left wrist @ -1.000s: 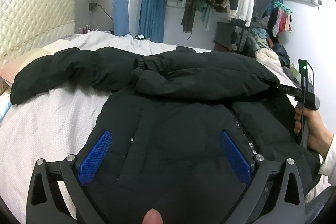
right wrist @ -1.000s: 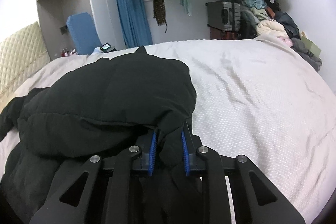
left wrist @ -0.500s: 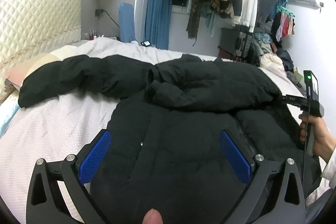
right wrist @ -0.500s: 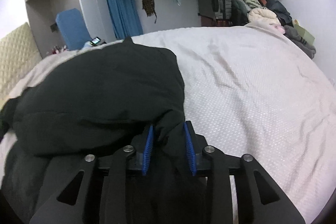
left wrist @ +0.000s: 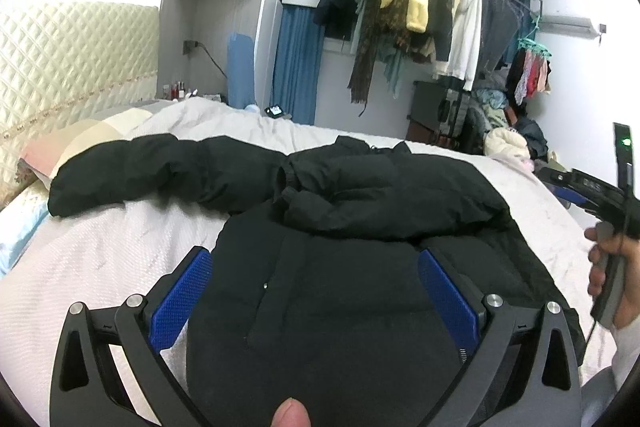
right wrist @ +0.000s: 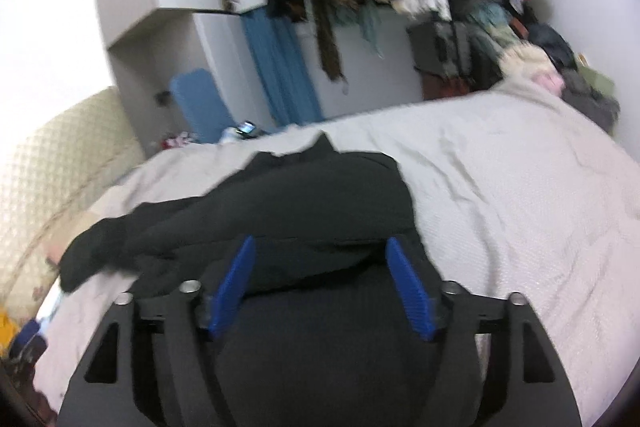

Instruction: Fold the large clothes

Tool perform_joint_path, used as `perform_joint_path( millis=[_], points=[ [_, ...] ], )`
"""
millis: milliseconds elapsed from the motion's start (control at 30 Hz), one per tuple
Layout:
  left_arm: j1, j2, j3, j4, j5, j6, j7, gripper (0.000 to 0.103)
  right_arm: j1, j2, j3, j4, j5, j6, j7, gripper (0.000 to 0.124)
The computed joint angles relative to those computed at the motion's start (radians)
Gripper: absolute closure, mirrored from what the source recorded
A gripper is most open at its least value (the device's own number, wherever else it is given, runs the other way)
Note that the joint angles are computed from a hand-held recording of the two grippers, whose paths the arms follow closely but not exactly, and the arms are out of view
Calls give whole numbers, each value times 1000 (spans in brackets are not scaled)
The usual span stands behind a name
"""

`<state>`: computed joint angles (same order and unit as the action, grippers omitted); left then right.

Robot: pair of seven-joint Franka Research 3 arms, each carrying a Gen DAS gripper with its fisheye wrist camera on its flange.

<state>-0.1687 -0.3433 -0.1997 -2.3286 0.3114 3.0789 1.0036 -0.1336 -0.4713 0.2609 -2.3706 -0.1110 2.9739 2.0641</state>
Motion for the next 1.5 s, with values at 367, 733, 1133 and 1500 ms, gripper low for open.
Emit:
perform_joint_path(
  millis=[367, 733, 1133, 1500],
  points=[
    [-19, 11, 67, 30, -56, -26, 39, 0, 134, -133, 51, -149, 58, 64, -64, 21],
    [-173, 320, 387, 373, -777, -243, 534, 0, 70, -25, 109, -98, 53, 49, -20, 21],
    [178, 643, 285, 628, -1325, -356, 582, 1, -15, 46, 147, -56, -32, 28, 115, 21],
    [284, 906, 218, 916, -1247, -200, 386, 21, -98, 146, 180, 5, -242, 3, 306, 21]
  ],
)
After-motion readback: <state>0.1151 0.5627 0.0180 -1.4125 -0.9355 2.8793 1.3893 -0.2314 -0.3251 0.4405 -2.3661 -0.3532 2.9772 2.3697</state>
